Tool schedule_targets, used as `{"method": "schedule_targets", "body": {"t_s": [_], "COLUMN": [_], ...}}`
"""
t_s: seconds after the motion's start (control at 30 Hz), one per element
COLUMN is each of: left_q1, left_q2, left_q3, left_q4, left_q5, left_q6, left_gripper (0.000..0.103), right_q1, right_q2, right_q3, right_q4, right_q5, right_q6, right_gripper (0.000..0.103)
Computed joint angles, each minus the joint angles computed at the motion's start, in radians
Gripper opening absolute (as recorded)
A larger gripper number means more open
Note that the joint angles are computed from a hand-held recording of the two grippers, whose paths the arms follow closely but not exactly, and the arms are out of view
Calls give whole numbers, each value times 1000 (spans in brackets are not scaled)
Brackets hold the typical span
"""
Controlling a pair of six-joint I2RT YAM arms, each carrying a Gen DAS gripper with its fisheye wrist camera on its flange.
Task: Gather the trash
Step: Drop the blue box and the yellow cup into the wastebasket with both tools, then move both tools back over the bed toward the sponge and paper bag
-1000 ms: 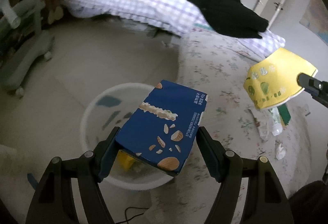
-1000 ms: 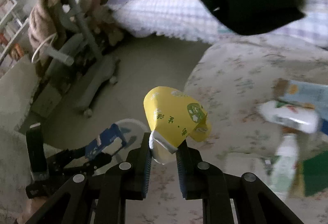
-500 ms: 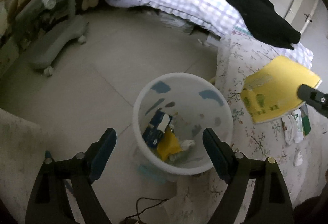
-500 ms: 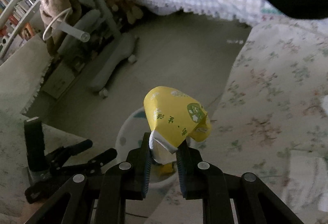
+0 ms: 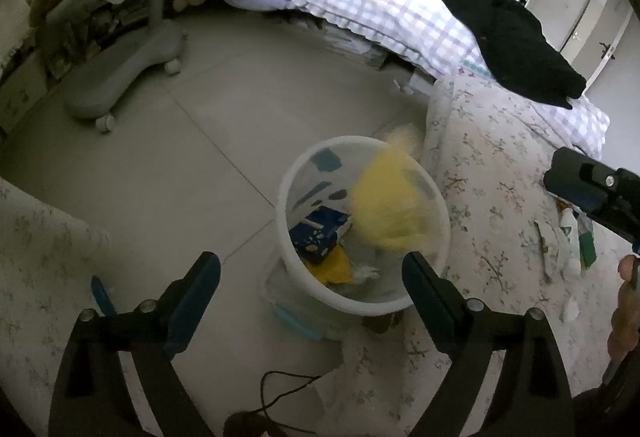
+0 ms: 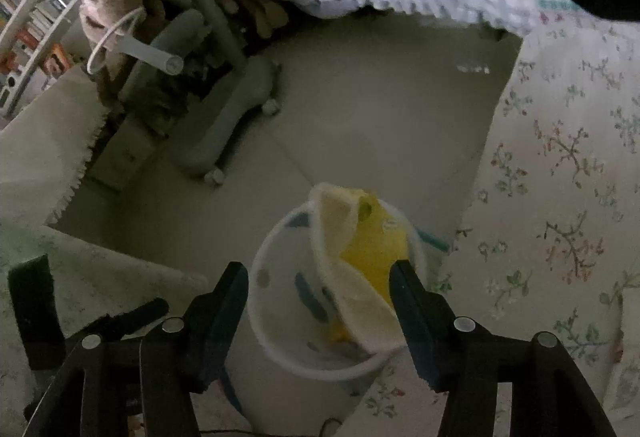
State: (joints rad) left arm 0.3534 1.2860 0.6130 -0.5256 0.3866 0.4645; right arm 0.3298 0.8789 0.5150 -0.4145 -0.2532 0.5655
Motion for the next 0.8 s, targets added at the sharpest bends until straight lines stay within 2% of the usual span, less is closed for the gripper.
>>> {"method": "schedule_targets", "body": {"t_s": [0.17,0.33,0.47,0.6,0.73,0.8], "left_q1": [-2,-29,-76,-153,-240,-294], "left_q2": [-23,-66,-114,-173,-234,-264], "left_q3": [-3,-21,-39,-59,-71,-79], "left_q4": [-27,-40,-55,-70,-101,-108], "left_q5": [3,-2,-8,-24,-26,-36], "left_q6": [4,-2,-22,-56,-109,-145], "left_gripper": [94,95,103,103,103,103], "right_q1": [-3,-58,-167,-327,-545,-702], "right_q2": [-69,-151,-218,-298,-358,-365], "right_q3": [3,10,26,54,84,100], "right_q4": [-55,-156,-269,-404,-548,-631], "right_q5": [16,40,25,-11,-89,-154], "right_q6": [10,-18,-80,-219,-430,-576], "right_gripper": [79,87,91,94,95,95]}}
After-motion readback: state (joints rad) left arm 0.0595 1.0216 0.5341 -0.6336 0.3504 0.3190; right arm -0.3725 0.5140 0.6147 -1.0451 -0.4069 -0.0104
